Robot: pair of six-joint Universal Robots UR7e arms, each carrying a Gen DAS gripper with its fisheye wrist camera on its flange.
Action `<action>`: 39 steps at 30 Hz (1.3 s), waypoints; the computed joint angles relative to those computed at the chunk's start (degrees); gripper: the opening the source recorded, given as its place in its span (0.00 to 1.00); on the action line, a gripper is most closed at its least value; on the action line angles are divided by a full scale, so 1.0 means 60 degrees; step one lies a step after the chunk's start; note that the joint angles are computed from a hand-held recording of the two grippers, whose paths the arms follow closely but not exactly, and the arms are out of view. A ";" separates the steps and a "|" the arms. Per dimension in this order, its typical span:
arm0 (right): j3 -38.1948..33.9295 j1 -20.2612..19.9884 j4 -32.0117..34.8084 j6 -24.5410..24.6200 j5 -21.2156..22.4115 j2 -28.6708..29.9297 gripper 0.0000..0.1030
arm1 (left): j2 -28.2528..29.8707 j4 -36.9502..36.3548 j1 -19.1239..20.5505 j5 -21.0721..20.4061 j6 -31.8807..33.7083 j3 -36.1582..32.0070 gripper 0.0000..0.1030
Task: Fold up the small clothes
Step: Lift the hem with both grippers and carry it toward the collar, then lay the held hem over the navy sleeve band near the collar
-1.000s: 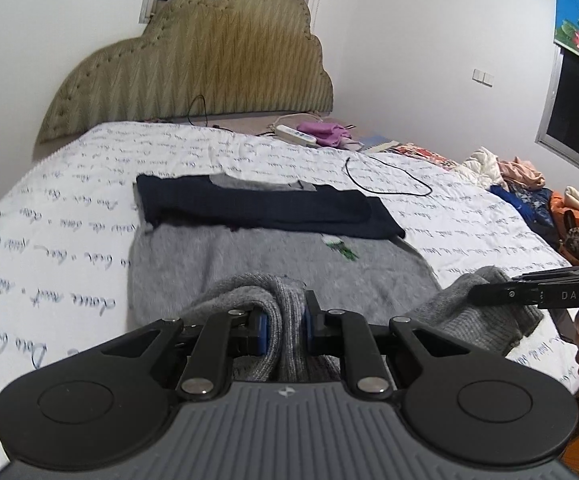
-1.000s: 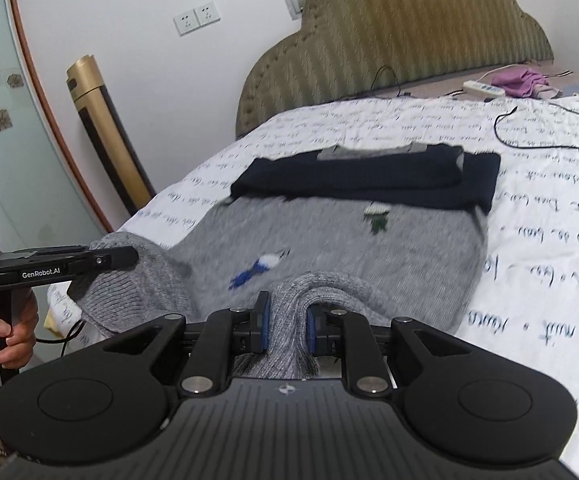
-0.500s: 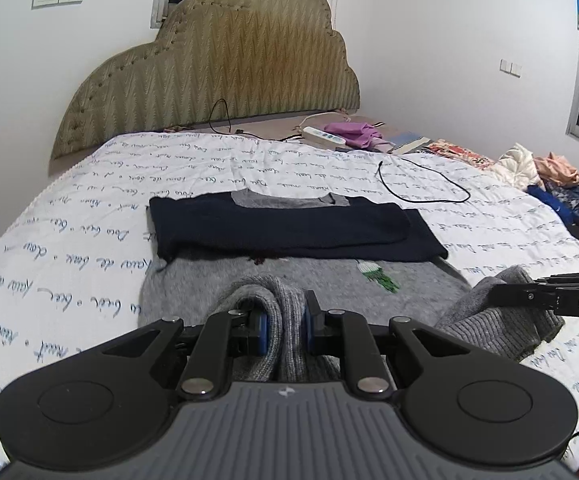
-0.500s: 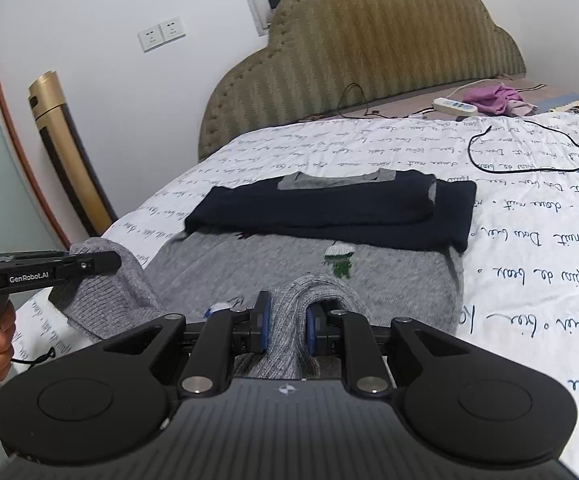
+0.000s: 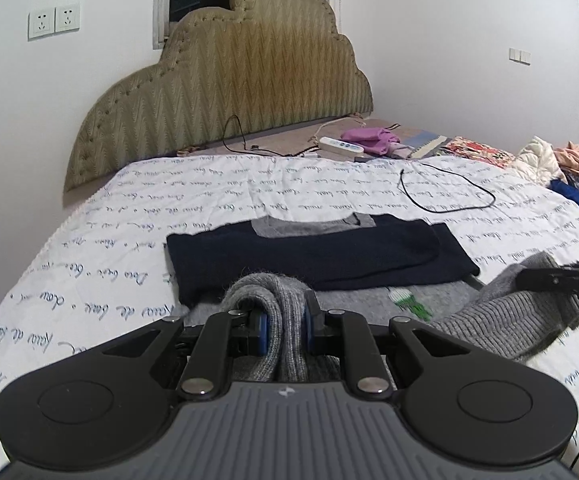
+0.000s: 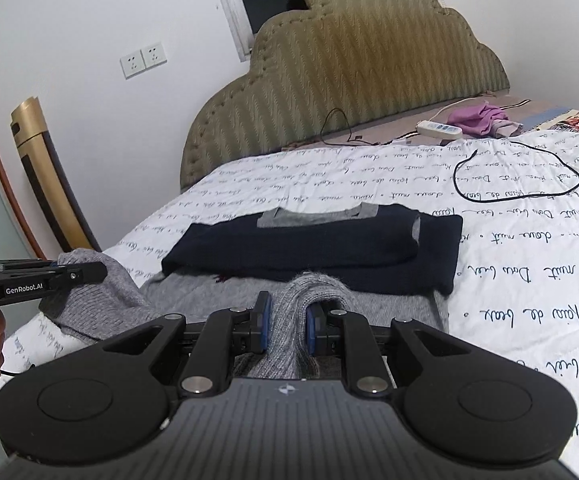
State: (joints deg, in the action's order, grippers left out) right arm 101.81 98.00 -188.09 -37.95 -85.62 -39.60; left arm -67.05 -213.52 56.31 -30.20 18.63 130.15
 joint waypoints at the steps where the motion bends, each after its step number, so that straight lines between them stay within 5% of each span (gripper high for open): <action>1: -0.0057 0.0013 -0.0023 -0.0004 -0.0017 0.0037 0.20 | 0.0029 -0.0022 0.0057 -0.0030 0.0091 -0.0129 0.16; 12: -0.1502 0.0048 0.0213 0.0623 0.0033 0.0754 0.19 | 0.0660 0.0489 0.0861 -0.0510 0.0662 -0.1949 0.16; 26: -0.5062 -0.0070 0.1856 0.2093 -0.0395 0.2621 0.18 | 0.1856 0.2333 0.2018 -0.0723 0.0492 -0.4721 0.16; 39: -0.7923 -0.0322 0.4020 0.3556 -0.1112 0.4234 0.18 | 0.2455 0.5372 0.3192 -0.1429 -0.1760 -0.6433 0.17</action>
